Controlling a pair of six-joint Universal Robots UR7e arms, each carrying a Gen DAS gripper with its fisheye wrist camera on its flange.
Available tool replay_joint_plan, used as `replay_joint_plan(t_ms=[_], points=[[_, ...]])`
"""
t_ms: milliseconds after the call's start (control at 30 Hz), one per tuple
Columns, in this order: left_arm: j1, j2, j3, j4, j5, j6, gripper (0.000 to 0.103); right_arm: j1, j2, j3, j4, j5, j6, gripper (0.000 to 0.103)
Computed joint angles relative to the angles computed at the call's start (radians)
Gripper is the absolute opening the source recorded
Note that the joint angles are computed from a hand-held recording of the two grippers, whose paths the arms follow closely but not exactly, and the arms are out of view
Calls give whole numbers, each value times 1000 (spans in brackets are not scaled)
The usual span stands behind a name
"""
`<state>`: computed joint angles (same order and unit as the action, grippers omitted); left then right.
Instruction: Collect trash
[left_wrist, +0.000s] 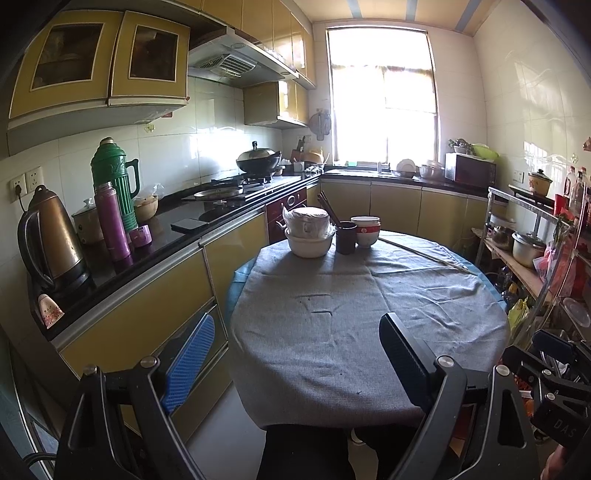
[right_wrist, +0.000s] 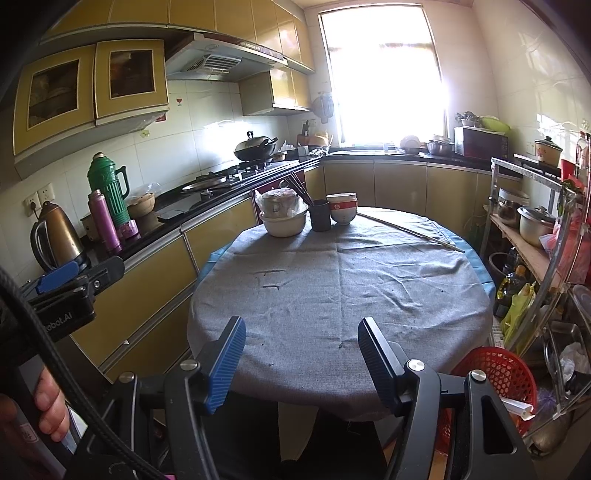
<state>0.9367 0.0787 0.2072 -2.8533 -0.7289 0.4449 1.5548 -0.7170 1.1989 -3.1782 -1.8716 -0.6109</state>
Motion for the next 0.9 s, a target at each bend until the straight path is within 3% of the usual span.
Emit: replay_joint_plan(t_ms=[900], points=[[4, 12, -20, 34, 6, -21, 91, -1, 7, -7, 2, -3, 7, 67]])
